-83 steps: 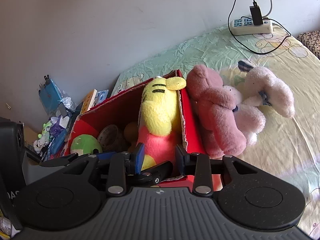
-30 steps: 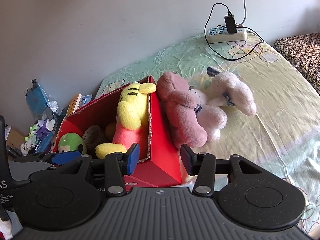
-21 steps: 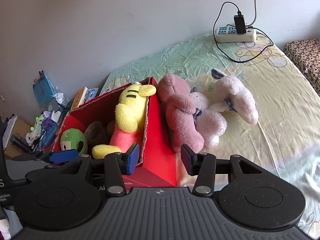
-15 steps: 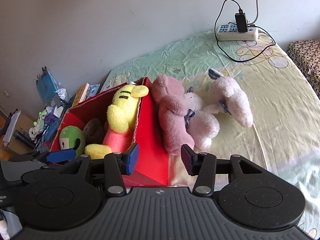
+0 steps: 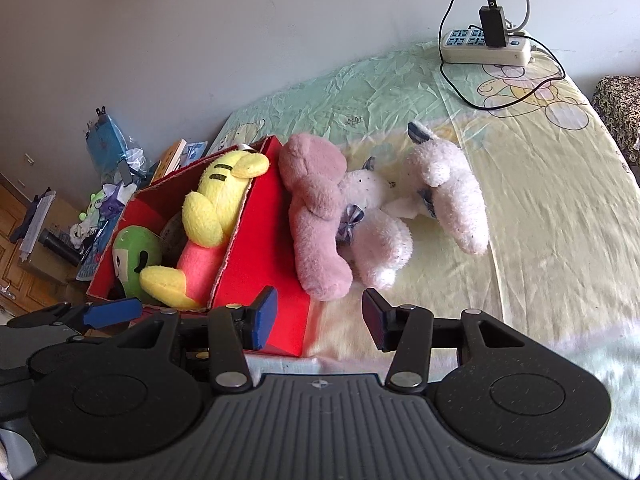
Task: Organize objects
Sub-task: 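Withdraw the right gripper from the box toward the white bunny plush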
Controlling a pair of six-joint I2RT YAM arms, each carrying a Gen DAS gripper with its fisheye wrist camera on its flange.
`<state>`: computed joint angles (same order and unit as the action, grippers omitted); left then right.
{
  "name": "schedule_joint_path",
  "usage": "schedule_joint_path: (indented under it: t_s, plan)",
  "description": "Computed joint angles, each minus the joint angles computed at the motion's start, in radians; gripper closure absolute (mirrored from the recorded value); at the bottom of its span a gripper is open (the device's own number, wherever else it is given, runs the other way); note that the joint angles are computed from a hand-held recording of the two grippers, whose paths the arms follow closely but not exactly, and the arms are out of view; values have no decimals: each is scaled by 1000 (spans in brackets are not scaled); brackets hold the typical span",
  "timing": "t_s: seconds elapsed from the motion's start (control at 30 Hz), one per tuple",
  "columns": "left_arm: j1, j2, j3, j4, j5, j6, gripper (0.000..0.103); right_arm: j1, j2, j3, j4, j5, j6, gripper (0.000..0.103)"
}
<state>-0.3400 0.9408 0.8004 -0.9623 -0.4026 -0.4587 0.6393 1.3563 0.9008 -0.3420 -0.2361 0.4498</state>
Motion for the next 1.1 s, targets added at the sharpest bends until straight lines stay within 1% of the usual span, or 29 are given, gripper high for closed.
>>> schedule_joint_path:
  t_s: [0.17, 0.33, 0.47, 0.83, 1.1]
  plan:
    - [-82, 63, 10, 2, -22, -80, 1, -51, 0, -18, -16, -40, -38, 53]
    - [-147, 133, 31, 21, -32, -117, 1, -109, -11, -42, -29, -68, -63, 53]
    - [-196, 205, 64, 12, -62, -154, 1, -157, -18, -59, -41, -89, -79, 53]
    - [-294, 285, 99, 35, -55, -182, 1, -222, -9, -75, -49, -128, -113, 52]
    - [-288, 328, 102, 78, -20, -179, 1, -260, 1, -89, -45, -139, -134, 52]
